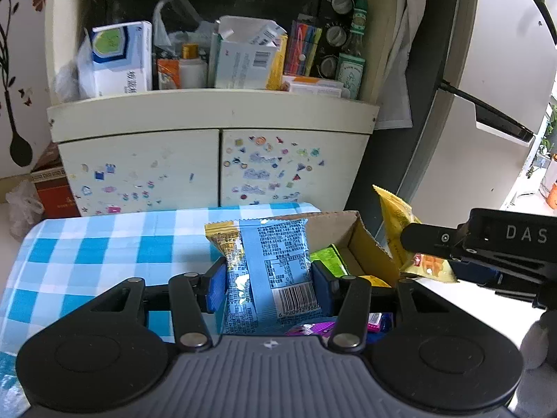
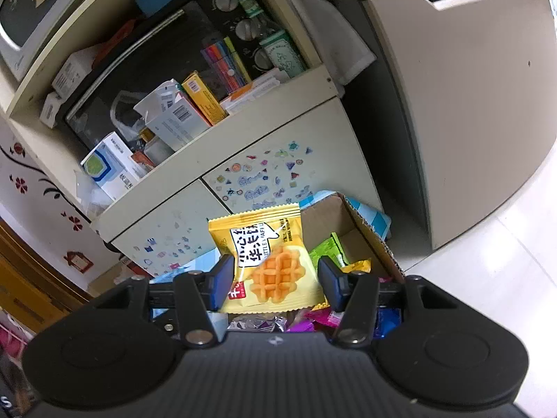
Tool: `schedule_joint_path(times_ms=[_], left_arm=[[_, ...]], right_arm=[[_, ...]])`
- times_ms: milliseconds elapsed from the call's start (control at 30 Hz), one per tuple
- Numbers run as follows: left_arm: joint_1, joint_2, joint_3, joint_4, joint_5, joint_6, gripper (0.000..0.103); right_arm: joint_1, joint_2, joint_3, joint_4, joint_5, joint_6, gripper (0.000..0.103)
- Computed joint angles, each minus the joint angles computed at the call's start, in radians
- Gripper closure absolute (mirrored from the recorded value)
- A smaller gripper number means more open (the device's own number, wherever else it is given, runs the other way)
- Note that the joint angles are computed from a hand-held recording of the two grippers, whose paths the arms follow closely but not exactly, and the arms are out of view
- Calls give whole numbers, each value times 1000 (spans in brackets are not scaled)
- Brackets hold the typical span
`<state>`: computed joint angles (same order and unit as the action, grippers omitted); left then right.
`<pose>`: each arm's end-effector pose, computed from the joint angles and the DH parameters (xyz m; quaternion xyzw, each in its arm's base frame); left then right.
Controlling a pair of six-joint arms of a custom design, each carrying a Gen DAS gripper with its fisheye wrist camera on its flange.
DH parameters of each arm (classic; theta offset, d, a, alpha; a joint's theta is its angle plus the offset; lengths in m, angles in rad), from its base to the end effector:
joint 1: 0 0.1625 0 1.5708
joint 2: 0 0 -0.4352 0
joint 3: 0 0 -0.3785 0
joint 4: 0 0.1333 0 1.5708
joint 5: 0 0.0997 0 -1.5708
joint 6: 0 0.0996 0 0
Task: Organize snacks
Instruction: 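Lower both packets into the cardboard box and open both grippers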
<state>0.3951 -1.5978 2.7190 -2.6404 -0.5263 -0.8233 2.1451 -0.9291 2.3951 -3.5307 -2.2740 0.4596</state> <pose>-0.1460 -0.2986 0.2015 0.1645 0.8507 -0.4074 0.2884 0.2881 -0.3185 0.1151 -0.0319 -0.9137 0.3646 0.1769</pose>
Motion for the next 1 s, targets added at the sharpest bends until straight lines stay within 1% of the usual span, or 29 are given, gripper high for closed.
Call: schedule_joint_path(times_ms=[67, 233, 300, 333, 367, 400, 433, 467, 533, 567, 633, 733, 833, 900, 1000], left_arm=[[20, 48, 0, -83, -14, 50, 47], [60, 166, -2, -250, -59, 122, 47], [65, 199, -2, -293, -70, 139, 46], [65, 215, -1, -318, -76, 152, 43], [62, 225, -1, -333, -81, 162, 34], [54, 228, -3, -325, -78, 156, 28], [43, 224, -6, -289, -66, 133, 16], [33, 220, -6, -265, -53, 117, 11], [17, 203, -2, -233, -45, 110, 11], [12, 183, -4, -193, -49, 99, 10], [0, 128, -18, -48, -45, 24, 7], [-14, 46, -35, 155, -50, -97, 6], [-28, -27, -55, 350, -67, -216, 5], [-37, -55, -68, 451, -80, -270, 5], [-56, -89, -83, 567, -97, -329, 4]], right_arm=[[-8, -1, 3, 0, 7, 15, 49], [-30, -1, 1, 0, 21, 45, 48], [-38, 2, -2, 3, 26, 47, 47], [-42, 3, -4, 8, 27, 51, 46], [-45, 4, -5, 11, 26, 58, 44], [-48, 6, -6, 10, 26, 66, 43], [-53, 6, -6, 9, 32, 66, 39], [-56, 5, -6, 12, 36, 69, 30], [-54, 6, -7, 12, 29, 79, 23], [-53, 5, -5, 7, 28, 78, 23], [-53, 2, 0, -3, 31, 76, 23], [-54, -2, -1, 21, 27, 92, 22], [-40, 3, -9, 36, 3, 68, 21], [-26, 4, -16, 67, -24, 58, 18], [-7, 5, -25, 120, -68, 54, 17]])
